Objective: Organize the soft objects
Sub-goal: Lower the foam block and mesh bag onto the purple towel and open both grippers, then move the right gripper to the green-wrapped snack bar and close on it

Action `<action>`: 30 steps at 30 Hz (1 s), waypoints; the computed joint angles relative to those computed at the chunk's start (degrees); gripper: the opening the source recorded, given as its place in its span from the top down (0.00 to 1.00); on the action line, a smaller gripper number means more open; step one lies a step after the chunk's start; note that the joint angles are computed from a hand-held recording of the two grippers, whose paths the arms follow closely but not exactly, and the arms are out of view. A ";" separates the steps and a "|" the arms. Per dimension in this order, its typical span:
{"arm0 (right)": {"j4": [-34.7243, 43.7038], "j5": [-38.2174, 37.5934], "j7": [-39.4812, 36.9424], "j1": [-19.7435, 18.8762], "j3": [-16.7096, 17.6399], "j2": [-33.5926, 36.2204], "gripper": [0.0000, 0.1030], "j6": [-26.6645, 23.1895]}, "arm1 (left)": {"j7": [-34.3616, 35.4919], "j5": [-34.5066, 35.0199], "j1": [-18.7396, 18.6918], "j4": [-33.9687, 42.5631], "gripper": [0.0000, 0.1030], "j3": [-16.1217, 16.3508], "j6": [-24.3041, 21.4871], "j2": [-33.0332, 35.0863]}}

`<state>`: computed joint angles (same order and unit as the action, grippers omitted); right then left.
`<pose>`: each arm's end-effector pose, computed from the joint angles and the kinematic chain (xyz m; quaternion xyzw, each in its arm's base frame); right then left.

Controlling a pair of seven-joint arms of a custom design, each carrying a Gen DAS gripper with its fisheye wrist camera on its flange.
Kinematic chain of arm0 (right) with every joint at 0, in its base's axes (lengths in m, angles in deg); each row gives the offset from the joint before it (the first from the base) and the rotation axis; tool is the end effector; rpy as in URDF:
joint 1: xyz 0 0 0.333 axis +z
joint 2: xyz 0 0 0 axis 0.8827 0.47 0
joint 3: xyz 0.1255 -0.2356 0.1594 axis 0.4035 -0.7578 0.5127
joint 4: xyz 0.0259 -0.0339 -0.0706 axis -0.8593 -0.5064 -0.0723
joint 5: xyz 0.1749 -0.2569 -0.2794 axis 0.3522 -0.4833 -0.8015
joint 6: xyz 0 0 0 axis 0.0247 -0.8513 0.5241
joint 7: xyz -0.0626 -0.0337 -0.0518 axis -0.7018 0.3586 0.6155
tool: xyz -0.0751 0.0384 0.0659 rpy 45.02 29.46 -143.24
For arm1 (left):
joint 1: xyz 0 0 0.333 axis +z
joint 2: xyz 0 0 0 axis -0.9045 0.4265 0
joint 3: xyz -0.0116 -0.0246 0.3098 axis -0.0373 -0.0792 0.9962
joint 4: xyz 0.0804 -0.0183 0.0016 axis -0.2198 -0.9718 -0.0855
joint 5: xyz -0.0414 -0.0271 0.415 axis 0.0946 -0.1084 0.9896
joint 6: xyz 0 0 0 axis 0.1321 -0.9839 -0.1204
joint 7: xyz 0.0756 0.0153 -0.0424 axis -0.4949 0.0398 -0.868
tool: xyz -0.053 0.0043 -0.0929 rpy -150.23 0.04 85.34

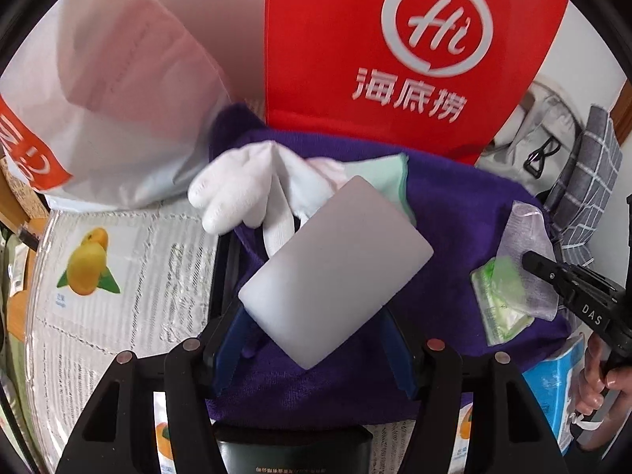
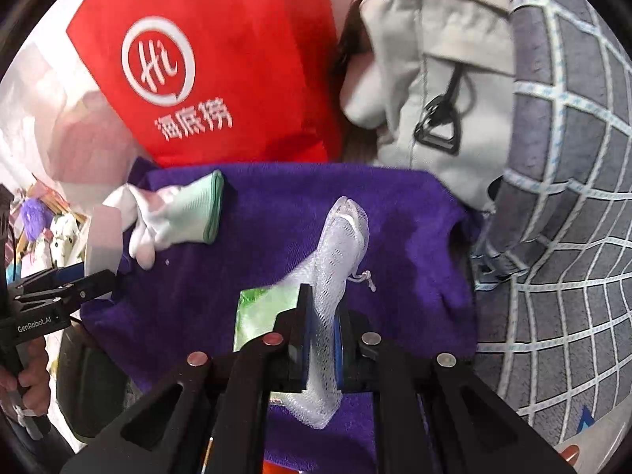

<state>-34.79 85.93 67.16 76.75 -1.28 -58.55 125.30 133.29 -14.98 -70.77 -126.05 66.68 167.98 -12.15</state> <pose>0.5820 0.1861 0.4601 -0.7805 0.5617 -0.0878 0.2600 0.4943 -0.1551 0.4861 -0.7542 0.6123 -0.1921 0.1392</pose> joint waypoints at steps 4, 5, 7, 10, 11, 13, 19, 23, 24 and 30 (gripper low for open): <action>0.67 -0.66 1.24 -0.15 0.06 1.07 0.86 -1.11 | 0.42 -0.03 -0.16 0.64 0.40 -0.01 -1.08 0.74; 0.60 0.73 0.42 -0.25 0.10 0.95 0.78 -1.03 | 0.46 -0.04 -0.17 0.61 0.40 0.03 -0.96 0.77; -0.09 0.79 0.64 -0.21 0.13 0.40 0.55 0.51 | -0.28 -0.28 -0.05 0.53 0.39 0.07 -0.61 0.76; -1.41 0.42 0.65 0.08 0.21 -0.55 0.43 3.82 | 0.65 -2.46 -0.61 -0.35 0.39 0.88 0.86 0.34; -1.44 1.92 -0.84 0.18 0.23 -0.71 0.42 3.75 | 0.97 -2.84 -0.66 -0.32 0.39 0.95 0.77 0.39; -1.47 4.10 -2.87 0.28 0.15 -1.04 0.38 3.58 | 1.59 -3.33 -0.45 -0.47 0.38 1.24 0.75 0.46; -2.83 3.08 -2.08 0.50 -0.19 -2.83 0.35 5.30 | -0.12 -0.96 0.74 1.40 0.26 0.13 -1.73 1.88; -4.25 3.36 -2.21 0.71 -0.54 -5.10 0.33 6.22 | -0.83 -0.37 0.62 1.43 0.26 0.29 -1.98 1.58; -4.79 3.34 -2.25 0.89 -0.55 -5.83 0.33 6.80 | -0.77 -0.42 0.60 1.36 0.26 0.40 -2.00 1.36; -8.55 -0.65 1.49 1.77 -0.03 -10.36 0.33 9.28 | -0.81 0.67 1.06 0.38 0.26 0.38 -1.56 -1.75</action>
<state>-43.34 85.28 68.65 78.51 -1.31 -68.90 134.58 132.48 -14.31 -69.71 -125.67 67.06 166.42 -13.91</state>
